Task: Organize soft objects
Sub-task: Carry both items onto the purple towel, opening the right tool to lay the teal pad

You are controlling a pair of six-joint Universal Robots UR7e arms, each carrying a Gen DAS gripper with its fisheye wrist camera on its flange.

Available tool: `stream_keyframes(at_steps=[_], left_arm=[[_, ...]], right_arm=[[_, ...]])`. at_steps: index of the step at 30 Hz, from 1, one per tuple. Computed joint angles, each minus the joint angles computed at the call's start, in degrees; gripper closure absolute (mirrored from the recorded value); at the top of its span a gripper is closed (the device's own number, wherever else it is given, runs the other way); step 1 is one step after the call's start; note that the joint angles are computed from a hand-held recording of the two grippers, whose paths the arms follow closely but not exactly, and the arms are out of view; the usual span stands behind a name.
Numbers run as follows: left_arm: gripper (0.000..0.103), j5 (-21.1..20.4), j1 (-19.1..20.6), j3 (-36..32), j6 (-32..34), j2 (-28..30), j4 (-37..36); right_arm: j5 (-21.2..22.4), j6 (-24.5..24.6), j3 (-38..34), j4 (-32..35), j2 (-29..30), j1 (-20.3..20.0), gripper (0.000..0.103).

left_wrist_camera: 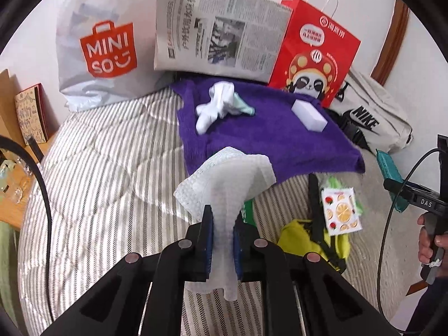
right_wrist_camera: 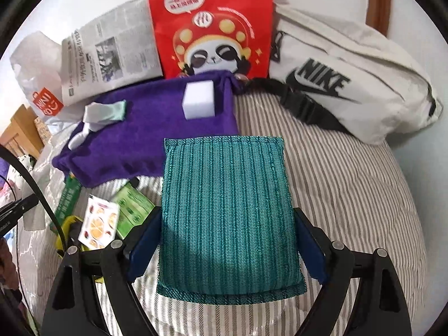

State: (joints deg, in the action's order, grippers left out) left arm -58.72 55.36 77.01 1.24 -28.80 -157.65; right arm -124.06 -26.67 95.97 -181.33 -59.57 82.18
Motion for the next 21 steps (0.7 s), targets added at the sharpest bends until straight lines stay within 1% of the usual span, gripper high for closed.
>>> stream_keyframes(at_steps=[5,9,11,15,17,19,21], left_arm=[[0.091,-0.39,-0.59,-1.89,0.52,0.4,0.25],[0.091,-0.58,-0.82,-6.21,1.52,2.4,2.4],[0.091,-1.39,-0.86,-7.99,2.44,3.17,2.69],[0.091,-1.63,-0.79,-12.88,3.67,5.6,4.77],[0.091,-2.54,-0.42,-15.62,3.85,6.96,5.91],[0.091,-3.06,-0.08,-17.99,3.71,8.2,6.81],[0.091,-3.31,0.28,-21.46,3.13,10.12,8.5]], right_arm=[[1.48,-0.42,-2.96,2.34,0.87,0.69,0.016],[1.98,-0.21,-6.6,4.73,2.54,1.38,0.016],[2.92,-0.17,-8.68,6.35,3.49,1.65,0.016],[3.96,0.59,-13.49,10.52,5.95,1.98,0.015],[4.77,0.9,-16.76,12.44,7.76,1.92,0.015],[4.44,0.88,-19.31,13.2,9.39,2.0,0.015],[4.12,-0.54,-21.96,12.29,11.46,2.03,0.015]])
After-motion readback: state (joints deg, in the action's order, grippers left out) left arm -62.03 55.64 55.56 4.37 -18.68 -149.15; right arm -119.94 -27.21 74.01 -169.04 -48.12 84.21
